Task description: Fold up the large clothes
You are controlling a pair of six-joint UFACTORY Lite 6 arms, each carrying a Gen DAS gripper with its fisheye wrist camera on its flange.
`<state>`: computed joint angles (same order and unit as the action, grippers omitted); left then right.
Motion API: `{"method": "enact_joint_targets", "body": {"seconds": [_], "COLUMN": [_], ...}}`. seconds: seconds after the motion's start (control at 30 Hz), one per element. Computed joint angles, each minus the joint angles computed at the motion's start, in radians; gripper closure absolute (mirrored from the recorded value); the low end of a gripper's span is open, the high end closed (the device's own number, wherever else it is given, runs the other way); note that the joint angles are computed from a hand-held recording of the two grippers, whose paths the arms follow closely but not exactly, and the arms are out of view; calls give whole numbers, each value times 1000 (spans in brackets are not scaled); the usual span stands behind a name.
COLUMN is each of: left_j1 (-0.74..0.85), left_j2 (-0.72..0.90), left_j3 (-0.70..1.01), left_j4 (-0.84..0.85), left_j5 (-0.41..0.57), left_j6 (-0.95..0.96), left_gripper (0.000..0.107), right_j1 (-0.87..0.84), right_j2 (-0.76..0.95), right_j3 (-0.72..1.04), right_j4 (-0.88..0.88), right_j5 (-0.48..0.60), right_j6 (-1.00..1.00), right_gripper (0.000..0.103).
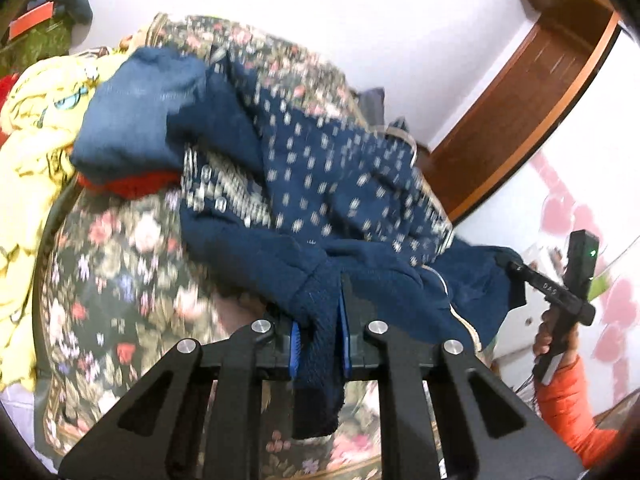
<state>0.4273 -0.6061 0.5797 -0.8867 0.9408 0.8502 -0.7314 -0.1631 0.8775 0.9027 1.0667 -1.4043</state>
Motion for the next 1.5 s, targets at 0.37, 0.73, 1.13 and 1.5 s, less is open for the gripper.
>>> {"method": "enact_joint_targets", "body": {"seconds": [0.37,0.73,1.13,1.5], "left_j1": [-89,-189,-327,-389], "left_j2": [603,1407,1273,887], "left_j3": [622,1377,1211,805], "left_j4": [-115,172,541,667], "left_j5": [-127,-226,-393,-523], "left_j6": [-56,-368,-538,-593], "left_gripper": [93,92,73,24], "right_j1": [275,539,559,538], "right_j2": [307,912,884,491], "right_j3": [448,1029,1031,583], "right_j4": [119,-148,-317,-188], "right_j5": [-182,-396,-408,-568], "right_j6": [209,604,624,394], "right_gripper": [96,96,90,28]}}
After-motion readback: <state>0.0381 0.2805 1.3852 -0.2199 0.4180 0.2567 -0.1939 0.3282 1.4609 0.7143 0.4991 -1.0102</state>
